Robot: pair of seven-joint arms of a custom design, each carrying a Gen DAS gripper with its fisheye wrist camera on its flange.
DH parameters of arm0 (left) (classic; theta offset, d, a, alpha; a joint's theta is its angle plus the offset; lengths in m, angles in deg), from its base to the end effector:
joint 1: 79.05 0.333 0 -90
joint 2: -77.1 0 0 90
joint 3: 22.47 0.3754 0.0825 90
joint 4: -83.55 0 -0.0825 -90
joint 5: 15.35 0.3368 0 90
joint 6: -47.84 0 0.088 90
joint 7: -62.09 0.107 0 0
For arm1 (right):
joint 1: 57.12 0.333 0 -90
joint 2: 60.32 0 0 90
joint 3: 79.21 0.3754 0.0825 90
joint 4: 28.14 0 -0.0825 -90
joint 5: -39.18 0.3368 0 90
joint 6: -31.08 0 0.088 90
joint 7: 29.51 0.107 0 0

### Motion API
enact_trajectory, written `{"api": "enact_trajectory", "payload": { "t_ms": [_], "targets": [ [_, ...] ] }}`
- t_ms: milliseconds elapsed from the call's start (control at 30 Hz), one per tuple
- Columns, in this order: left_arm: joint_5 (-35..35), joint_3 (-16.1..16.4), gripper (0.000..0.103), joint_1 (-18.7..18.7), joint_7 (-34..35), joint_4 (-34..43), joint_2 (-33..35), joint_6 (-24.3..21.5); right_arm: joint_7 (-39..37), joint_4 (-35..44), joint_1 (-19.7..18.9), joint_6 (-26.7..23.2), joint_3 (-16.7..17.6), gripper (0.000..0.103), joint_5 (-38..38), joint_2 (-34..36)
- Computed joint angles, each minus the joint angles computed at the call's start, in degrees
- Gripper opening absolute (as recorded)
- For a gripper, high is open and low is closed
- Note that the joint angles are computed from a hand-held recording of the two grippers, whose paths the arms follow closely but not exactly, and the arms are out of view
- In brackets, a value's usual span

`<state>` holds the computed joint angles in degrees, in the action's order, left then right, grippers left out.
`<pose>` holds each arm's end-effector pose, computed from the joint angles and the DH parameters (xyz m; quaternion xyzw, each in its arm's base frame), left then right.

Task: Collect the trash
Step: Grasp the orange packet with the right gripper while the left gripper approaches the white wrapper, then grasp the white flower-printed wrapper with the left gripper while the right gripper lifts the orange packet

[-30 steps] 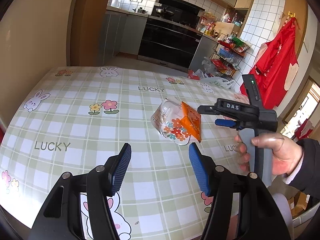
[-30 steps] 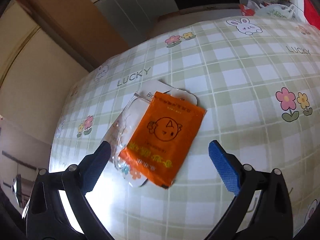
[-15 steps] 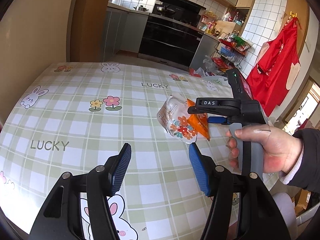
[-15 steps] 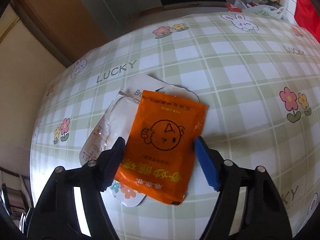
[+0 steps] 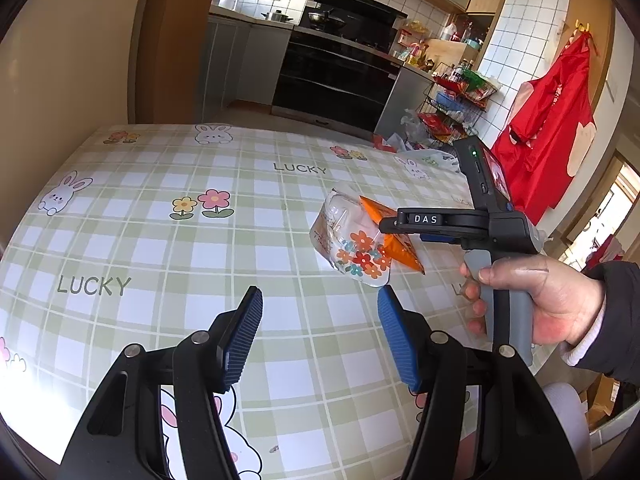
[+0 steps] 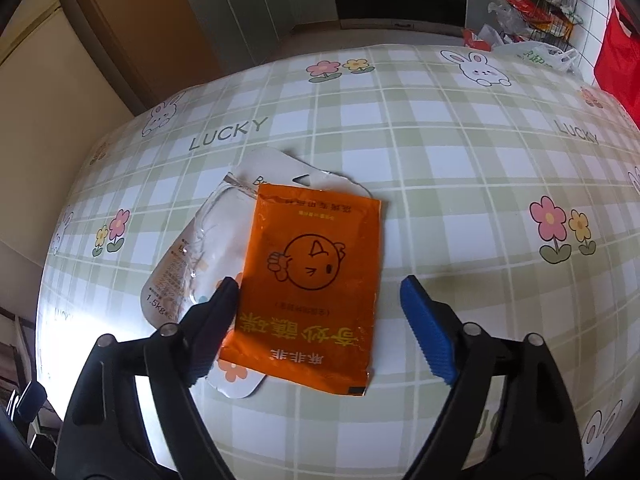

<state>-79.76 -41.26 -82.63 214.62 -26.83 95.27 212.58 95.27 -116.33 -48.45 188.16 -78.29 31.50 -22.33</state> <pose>0.6027 -0.1679 0.4630 -0.4962 0.7614 -0.4084 0.0849 0.7361 0.1265 0.3990 -0.5574 0.7856 -0.1375 0.2308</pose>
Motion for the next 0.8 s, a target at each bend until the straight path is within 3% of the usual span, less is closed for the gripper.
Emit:
{"api": "enact_trajectory", "payload": {
  "t_ms": [100,167,233,267,333,567,633,800],
  "targets": [
    [1.14,0.27,0.059,-0.42,-0.93,0.1,0.16,0.16,-2.63,-0.49,-3.92,1.36,4.38,0.085,4.65,0.57],
    [1.71,0.23,0.059,-0.51,-1.48,0.24,0.27,0.22,-4.51,-0.66,-4.46,2.12,5.2,0.075,5.36,0.62],
    [2.44,0.21,0.059,-0.61,-2.1,0.51,0.47,0.25,-9.74,-1.71,-8.0,4.63,10.18,0.049,8.68,0.68],
    [2.61,0.08,0.059,-0.57,-2.22,0.7,0.68,0.24,-12.3,-2.13,-9.43,5.31,12.26,0.043,10.12,0.59],
    [3.7,0.14,0.059,-0.71,-3.14,1.11,1.22,-0.12,-15.64,-2.35,-10.13,5.16,13.64,0.024,11.67,0.26],
    [8.41,-1.38,0.058,-1.78,-4.9,3.33,4.33,0.02,-23.96,-9.18,-12.88,10.21,16.3,0.015,16.5,-2.67],
    [11.14,-1.58,0.053,-2.93,-5.21,4.7,5.92,0.58,-25.78,-11.27,-13.67,11.33,16.57,0.013,16.76,-3.73],
    [23.31,1.51,0.041,-7.95,-14.23,10.57,11.2,0.34,-30.0,-17.2,-18.0,15.95,19.88,0.011,18.8,-6.62]
  ]
}}
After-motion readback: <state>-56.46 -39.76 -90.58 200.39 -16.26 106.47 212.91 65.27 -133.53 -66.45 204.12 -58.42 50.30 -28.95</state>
